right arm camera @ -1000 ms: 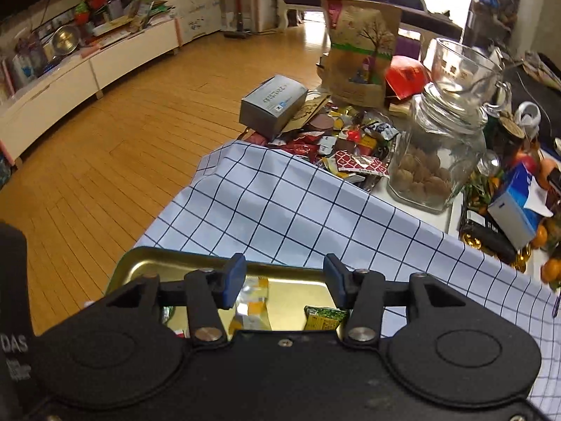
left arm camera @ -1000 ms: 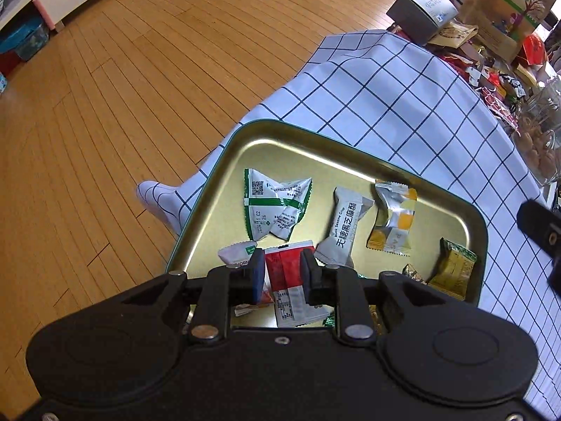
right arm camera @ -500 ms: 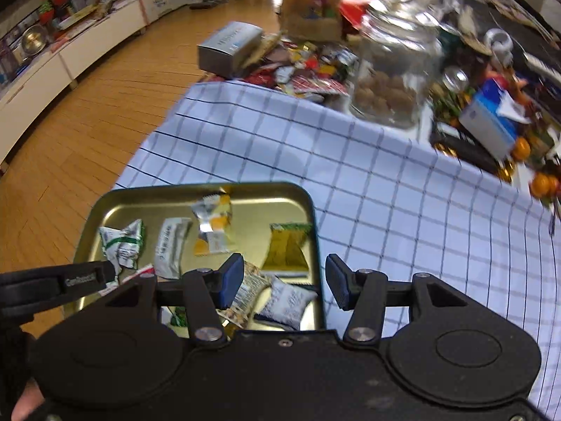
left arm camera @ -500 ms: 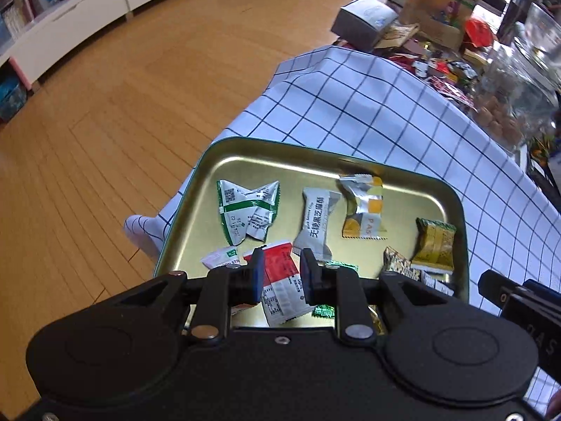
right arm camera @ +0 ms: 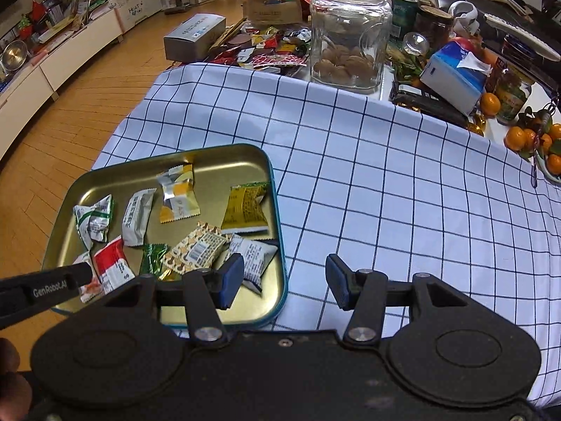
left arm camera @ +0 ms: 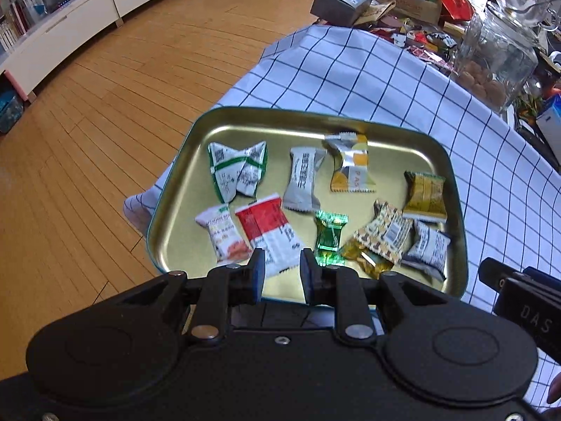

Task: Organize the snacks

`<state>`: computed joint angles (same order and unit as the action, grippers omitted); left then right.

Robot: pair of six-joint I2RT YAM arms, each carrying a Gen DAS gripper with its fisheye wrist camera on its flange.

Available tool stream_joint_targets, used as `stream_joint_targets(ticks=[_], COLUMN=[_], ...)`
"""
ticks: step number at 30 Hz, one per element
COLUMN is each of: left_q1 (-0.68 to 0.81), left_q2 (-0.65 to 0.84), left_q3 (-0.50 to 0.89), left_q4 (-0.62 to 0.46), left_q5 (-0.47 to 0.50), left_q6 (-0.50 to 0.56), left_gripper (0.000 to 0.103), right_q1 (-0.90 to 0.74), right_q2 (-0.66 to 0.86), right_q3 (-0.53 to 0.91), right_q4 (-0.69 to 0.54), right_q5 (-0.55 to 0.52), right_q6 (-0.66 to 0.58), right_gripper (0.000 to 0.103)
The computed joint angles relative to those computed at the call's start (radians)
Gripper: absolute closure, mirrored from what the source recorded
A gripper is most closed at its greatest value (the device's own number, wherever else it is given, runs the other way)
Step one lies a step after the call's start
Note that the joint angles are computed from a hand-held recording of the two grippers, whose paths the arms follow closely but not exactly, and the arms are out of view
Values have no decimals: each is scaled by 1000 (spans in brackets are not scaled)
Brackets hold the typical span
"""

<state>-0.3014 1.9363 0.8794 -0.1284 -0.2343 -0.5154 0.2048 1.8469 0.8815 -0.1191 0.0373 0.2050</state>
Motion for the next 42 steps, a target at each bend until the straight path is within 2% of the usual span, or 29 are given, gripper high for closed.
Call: stream_joint_targets(ticks=[13, 42], left_q1=[-40, -41], left_q2=[8, 37], left_q3=[-9, 21], left_q4=[-5, -29], left_q5=[-19, -17], left_q6=[-3, 11], left_gripper=[72, 72], right_q1=[-3, -12], right_q2=[-13, 17], right_q3=[-63, -37], right_q4=[21, 1], right_q5=[-9, -35], right_q6=[-18, -32], right_gripper=[49, 49])
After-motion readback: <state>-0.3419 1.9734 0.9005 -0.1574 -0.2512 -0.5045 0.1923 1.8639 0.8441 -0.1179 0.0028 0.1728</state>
